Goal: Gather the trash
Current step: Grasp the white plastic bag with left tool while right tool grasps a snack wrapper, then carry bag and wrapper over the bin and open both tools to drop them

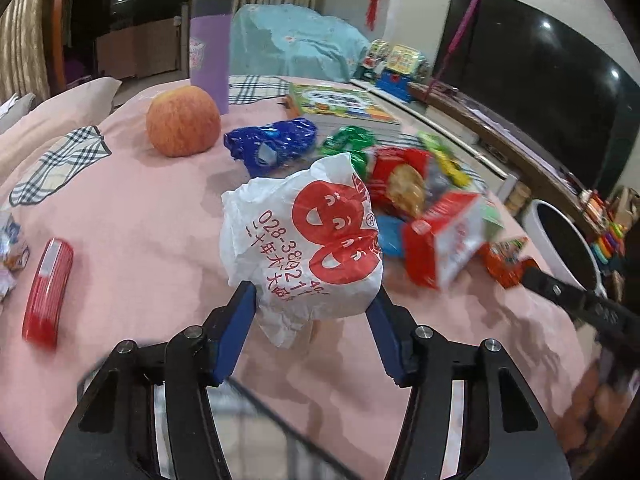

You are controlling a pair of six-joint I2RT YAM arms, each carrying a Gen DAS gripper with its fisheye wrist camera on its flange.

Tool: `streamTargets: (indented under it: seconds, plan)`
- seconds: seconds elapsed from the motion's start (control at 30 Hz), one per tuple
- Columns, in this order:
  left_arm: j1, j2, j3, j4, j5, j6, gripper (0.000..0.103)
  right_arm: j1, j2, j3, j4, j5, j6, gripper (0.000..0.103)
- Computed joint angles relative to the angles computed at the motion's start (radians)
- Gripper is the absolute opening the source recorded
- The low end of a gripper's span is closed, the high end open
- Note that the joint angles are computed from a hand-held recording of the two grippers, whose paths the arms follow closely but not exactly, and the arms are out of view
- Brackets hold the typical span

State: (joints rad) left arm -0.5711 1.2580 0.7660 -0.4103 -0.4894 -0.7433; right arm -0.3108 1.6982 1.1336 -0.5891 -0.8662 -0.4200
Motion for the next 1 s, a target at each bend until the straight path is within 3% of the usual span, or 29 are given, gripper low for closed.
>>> streamTargets:
  seconds: [0.17,0.4,1.0]
  plan:
    - [-0.147,-0.037,0.010,-0.047,-0.046,-0.067,0.056,-0.085,-0.023,0.003,-0.055,-0.034,-0.068,0.007]
    - [-0.279,0.076,0.131,-0.035,-0.054,-0.053,0.056,-0.181,-0.029,0.025,-0.136,-0.080,-0.151,0.007]
    - [-0.324,0.372,0.387,0.006,0.049,0.040,0.056,-0.362,0.064,0.158,-0.281,-0.150,-0.295,0.007]
